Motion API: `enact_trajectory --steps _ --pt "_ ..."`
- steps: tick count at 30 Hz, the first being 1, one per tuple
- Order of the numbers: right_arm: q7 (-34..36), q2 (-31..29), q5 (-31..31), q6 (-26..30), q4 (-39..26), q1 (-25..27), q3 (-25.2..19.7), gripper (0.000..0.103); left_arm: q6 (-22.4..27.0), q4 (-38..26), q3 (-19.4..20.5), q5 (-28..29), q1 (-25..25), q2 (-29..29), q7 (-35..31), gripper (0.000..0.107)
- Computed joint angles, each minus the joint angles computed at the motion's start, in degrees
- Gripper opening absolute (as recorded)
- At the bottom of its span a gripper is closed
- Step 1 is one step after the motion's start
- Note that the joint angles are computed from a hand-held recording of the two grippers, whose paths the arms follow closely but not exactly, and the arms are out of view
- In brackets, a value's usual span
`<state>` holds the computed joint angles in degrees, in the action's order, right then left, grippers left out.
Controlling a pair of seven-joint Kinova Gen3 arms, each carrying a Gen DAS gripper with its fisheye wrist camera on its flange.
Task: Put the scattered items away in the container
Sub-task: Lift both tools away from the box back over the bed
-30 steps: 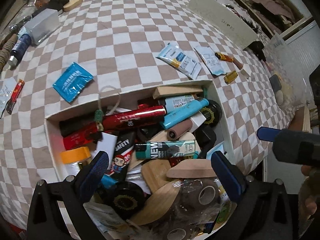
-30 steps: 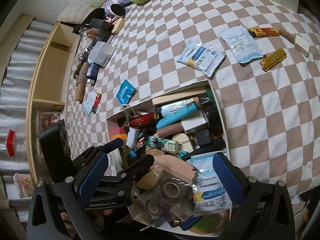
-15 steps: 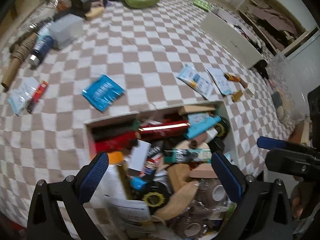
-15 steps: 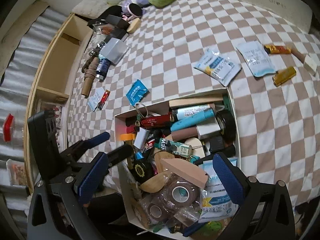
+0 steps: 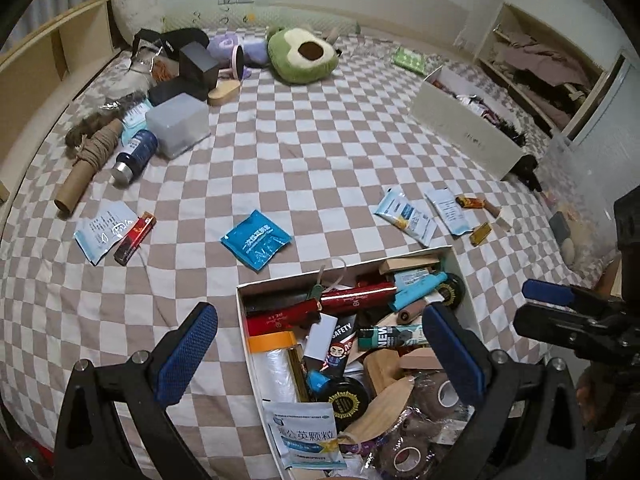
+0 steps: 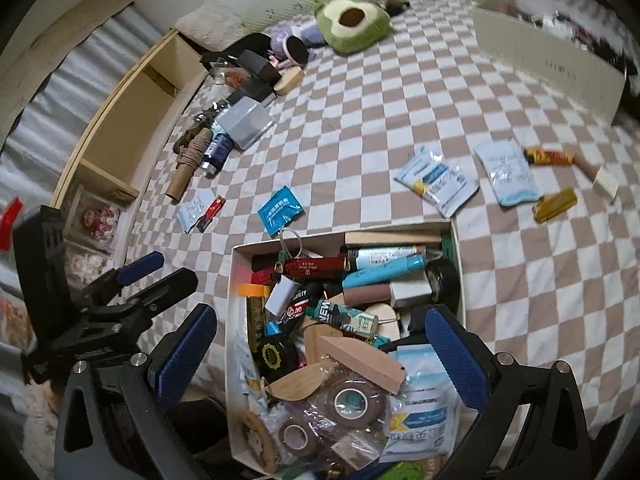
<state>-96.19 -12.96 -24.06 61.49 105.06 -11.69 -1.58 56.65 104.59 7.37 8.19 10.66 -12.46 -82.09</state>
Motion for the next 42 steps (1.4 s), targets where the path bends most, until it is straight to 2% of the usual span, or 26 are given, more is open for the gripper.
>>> enact_trajectory --steps 4,12,15,18,22,27,33,37,42 --pt "-1.19 -2.31 3.11 -2.40 0.30 -0.21 -1.72 0.103 -2.44 1.43 -0.09 -0.52 -0.51 -2.75 0.18 0.103" --pt "-0.88 -5.55 6.81 -7.00 1.61 -1.43 -2.43 0.103 -5.85 2.79 0.09 -3.54 -2.17 -6.39 1.72 0.103" --pt "-2.63 -7.75 10.41 -10.66 2.97 -0.88 -4.80 0.103 -6.76 3.08 -0.18 -4.00 -2.77 -7.48 1.86 0.103" --pt "-6.34 -10.44 15.83 -15.41 4.94 0.73 -8.97 0.103 -7.59 3.45 -0.06 -4.74 -3.40 -8.64 2.00 0.103" --pt "-9.91 -11.93 21.65 -17.56 5.79 2.07 -12.63 0.103 -8.88 4.32 1.64 -7.08 -5.13 -10.21 3.74 0.103" --pt "-12.54 -13.48 28.66 -20.54 7.02 3.99 -15.85 0.103 -10.68 5.23 1.24 -7.93 -5.08 -11.48 3.17 0.103" --pt "-14.06 -14.54 31.20 -25.26 8.82 5.67 -14.27 0.103 -15.21 6.65 1.22 -8.99 -7.00 -13.48 3.93 0.103" --pt "-14.63 -15.07 34.00 -28.16 9.78 8.60 -15.09 0.103 -17.63 7.16 1.17 -9.83 -8.20 -14.19 4.01 0.103" --pt "-13.38 -15.08 34.50 -30.35 9.90 9.52 -12.52 0.103 -19.76 7.65 0.75 -10.15 -9.62 -14.66 4.53 0.103"
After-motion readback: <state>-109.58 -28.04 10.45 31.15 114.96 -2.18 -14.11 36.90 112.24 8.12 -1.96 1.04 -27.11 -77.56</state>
